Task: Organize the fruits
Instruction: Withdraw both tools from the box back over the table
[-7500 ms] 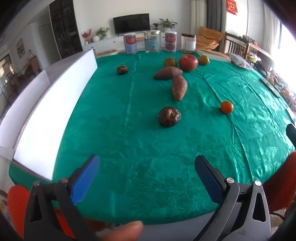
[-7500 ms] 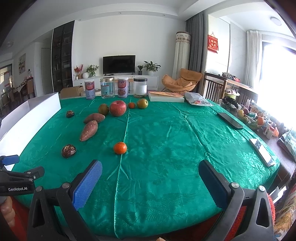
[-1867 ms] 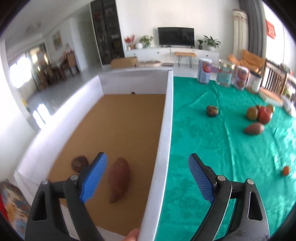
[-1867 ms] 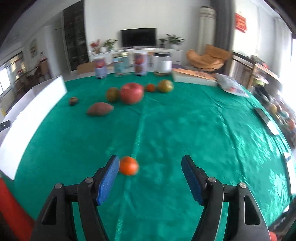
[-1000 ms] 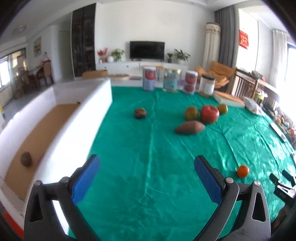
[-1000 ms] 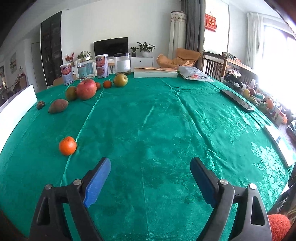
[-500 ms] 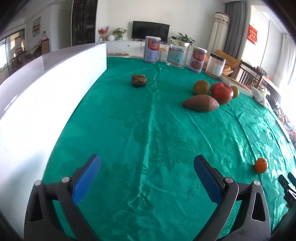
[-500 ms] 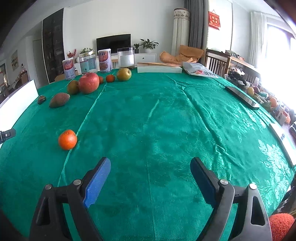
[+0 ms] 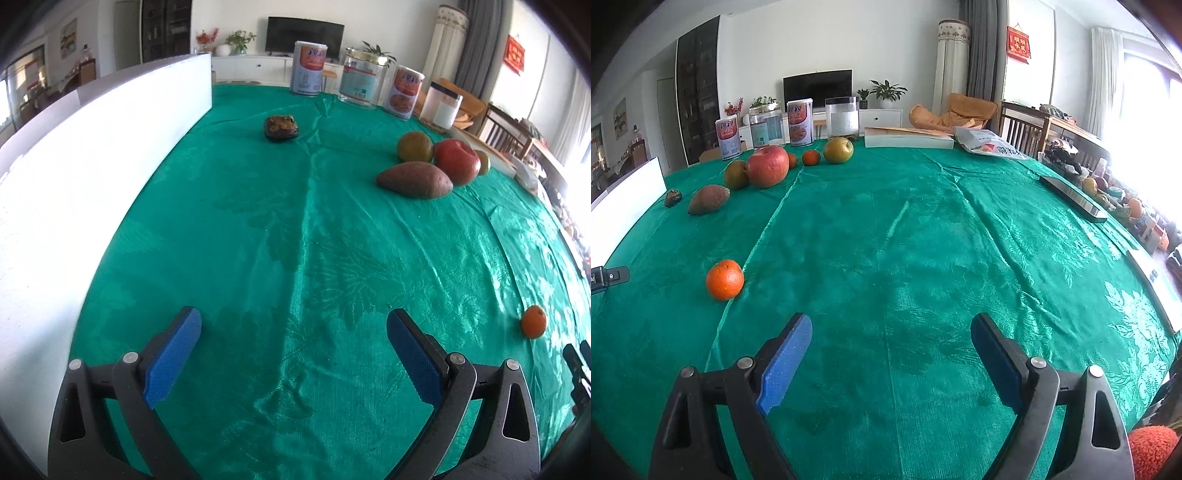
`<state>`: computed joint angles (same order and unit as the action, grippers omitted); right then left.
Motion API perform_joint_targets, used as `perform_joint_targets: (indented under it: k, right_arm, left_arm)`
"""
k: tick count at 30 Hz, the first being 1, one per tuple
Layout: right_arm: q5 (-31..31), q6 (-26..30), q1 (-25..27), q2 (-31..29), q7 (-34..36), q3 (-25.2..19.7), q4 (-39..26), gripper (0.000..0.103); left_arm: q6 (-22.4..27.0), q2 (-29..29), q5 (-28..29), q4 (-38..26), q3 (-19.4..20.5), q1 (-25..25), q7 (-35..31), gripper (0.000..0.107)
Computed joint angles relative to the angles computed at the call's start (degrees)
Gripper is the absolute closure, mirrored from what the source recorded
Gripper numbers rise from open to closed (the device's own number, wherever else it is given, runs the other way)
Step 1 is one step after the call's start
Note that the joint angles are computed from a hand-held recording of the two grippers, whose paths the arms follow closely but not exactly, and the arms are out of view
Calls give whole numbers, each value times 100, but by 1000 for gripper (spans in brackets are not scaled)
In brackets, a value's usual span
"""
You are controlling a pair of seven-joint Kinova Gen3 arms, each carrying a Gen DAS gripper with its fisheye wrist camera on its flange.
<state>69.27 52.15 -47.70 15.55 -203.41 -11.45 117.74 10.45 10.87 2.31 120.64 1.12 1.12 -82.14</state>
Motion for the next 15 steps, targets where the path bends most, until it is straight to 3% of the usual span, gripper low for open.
perform_joint_targets:
  k: [9,15]
  right_arm:
    - [-39,19,-5,-9,-39,-10,-14,15]
    - [-102,-87,46,-37,24,8,-19,15]
  left_arm:
    - [-19,-11,52,19,68,-67,-55,6]
    - [29,8,-151,-13,-139,167,141,6]
